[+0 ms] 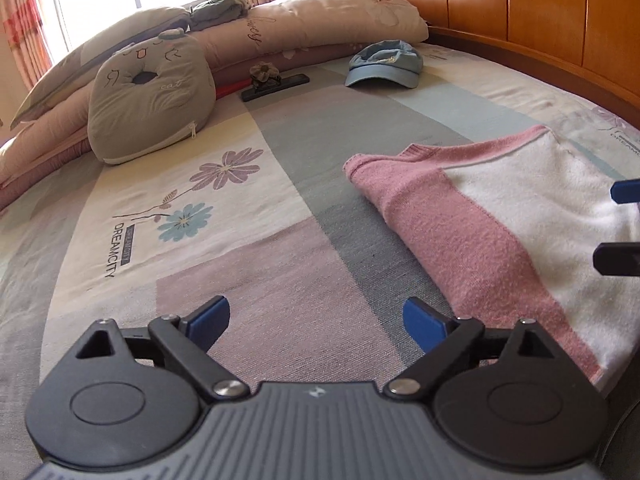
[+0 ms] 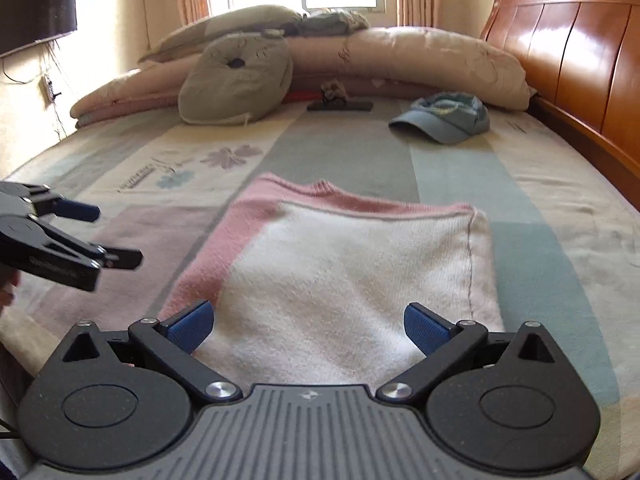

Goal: Fold clothes

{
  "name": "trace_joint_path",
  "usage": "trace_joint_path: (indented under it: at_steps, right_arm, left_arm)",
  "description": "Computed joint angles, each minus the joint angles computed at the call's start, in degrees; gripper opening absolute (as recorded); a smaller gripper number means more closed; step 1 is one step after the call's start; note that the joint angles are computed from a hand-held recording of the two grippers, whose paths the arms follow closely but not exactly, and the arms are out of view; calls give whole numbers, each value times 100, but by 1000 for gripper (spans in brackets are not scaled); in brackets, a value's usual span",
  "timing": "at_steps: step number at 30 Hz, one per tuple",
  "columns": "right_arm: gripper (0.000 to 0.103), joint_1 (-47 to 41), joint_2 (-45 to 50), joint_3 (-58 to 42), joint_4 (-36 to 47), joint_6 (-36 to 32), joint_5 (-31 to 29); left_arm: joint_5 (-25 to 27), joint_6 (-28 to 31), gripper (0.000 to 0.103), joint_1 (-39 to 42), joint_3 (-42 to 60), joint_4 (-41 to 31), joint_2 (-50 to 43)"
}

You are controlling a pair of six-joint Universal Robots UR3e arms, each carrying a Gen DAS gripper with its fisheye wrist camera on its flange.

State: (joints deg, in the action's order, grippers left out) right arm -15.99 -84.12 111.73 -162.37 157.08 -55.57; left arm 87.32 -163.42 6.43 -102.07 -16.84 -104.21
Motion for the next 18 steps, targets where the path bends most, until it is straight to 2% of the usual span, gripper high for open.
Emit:
trace_joint_path:
  at_steps: [4, 5, 8, 10, 13, 14, 18]
  right_arm:
    - [103, -148, -349, 113, 995, -614, 697]
    - [103, -97, -373, 127, 1224, -763, 661]
    - [103, 161, -398, 319, 1271, -847, -133]
    - [103, 29, -598, 564, 1343, -965, -153]
    - [103, -254, -808, 507, 1465, -852, 297]
    - [103, -290, -788, 468, 1255, -695, 380]
    - [103, -62, -74, -125, 391, 77, 105]
  left_arm:
    - [-277, -196, 95, 51, -199, 86, 92]
    - [-319, -246, 95, 73, -247, 105, 116]
    - [-393, -324, 96, 153, -414, 165, 218]
    - [-379, -315, 96, 189, -495, 220, 254]
    - [-369, -343, 96, 234, -595, 320, 293]
    - [-378, -407, 96, 247, -608, 332, 303]
    - [-455, -593, 97, 310, -617, 211, 386]
